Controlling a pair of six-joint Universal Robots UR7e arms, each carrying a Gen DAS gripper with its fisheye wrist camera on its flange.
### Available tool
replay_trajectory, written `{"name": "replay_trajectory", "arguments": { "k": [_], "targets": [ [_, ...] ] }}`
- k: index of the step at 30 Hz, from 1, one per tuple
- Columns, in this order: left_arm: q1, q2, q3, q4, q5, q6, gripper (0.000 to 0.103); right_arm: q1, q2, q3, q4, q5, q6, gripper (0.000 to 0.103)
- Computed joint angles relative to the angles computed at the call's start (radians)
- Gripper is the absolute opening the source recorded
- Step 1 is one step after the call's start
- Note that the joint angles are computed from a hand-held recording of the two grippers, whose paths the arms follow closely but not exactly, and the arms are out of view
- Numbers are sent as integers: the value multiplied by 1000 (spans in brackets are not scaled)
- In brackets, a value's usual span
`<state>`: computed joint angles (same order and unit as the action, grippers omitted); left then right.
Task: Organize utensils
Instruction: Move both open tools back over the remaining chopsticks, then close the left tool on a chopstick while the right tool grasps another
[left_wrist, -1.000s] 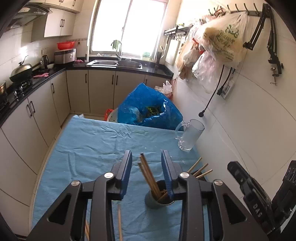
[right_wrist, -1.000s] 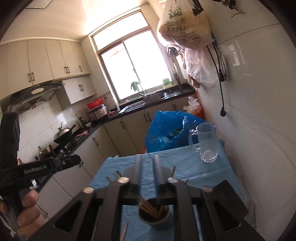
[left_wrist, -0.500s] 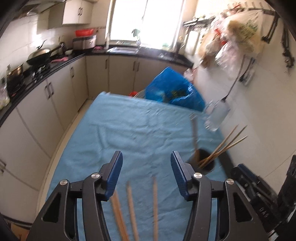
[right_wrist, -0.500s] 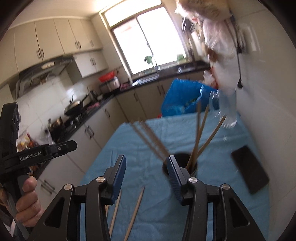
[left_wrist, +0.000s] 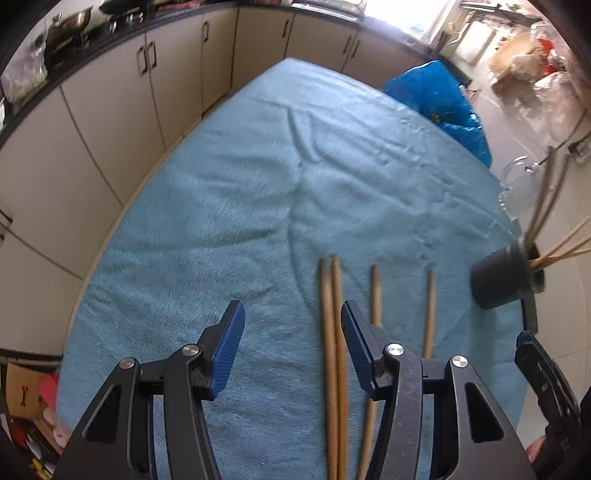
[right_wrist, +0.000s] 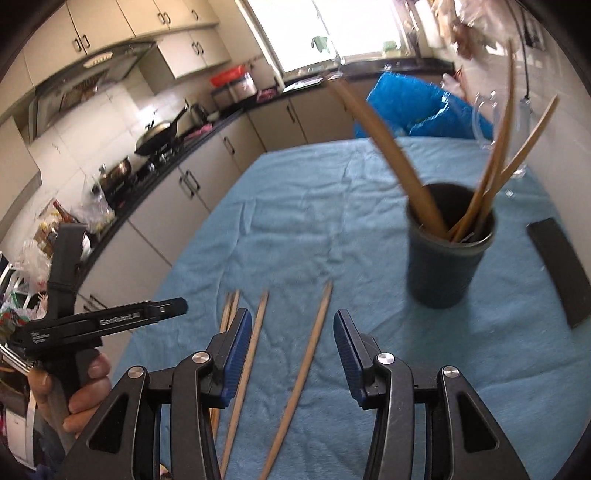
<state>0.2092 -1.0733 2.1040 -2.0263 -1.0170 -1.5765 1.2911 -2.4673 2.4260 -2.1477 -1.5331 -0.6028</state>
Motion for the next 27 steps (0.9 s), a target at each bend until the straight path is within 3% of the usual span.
{"name": "replay_trajectory", "arguments": {
  "k": [7,18,22,24,25,27],
  "targets": [
    [52,27,5,-64,-36,41,53,50,48,20,-24,-61,57,50],
    [118,111,-57,-58,-31,93,51,39,38,16,-12,-67,58,50],
    [113,131,-82,-1,-5,76,28,52,47,16,-22,-79,66,50],
    [110,127,-76,2,0,82,25,56,52,17,-25,-83,68,50],
    [109,125,-77,22,3,71,17,60,57,18,-28,-86,69,50],
    [101,112,-74,81,6,31,10,83,81,19,-47,-106,83,50]
  ]
}}
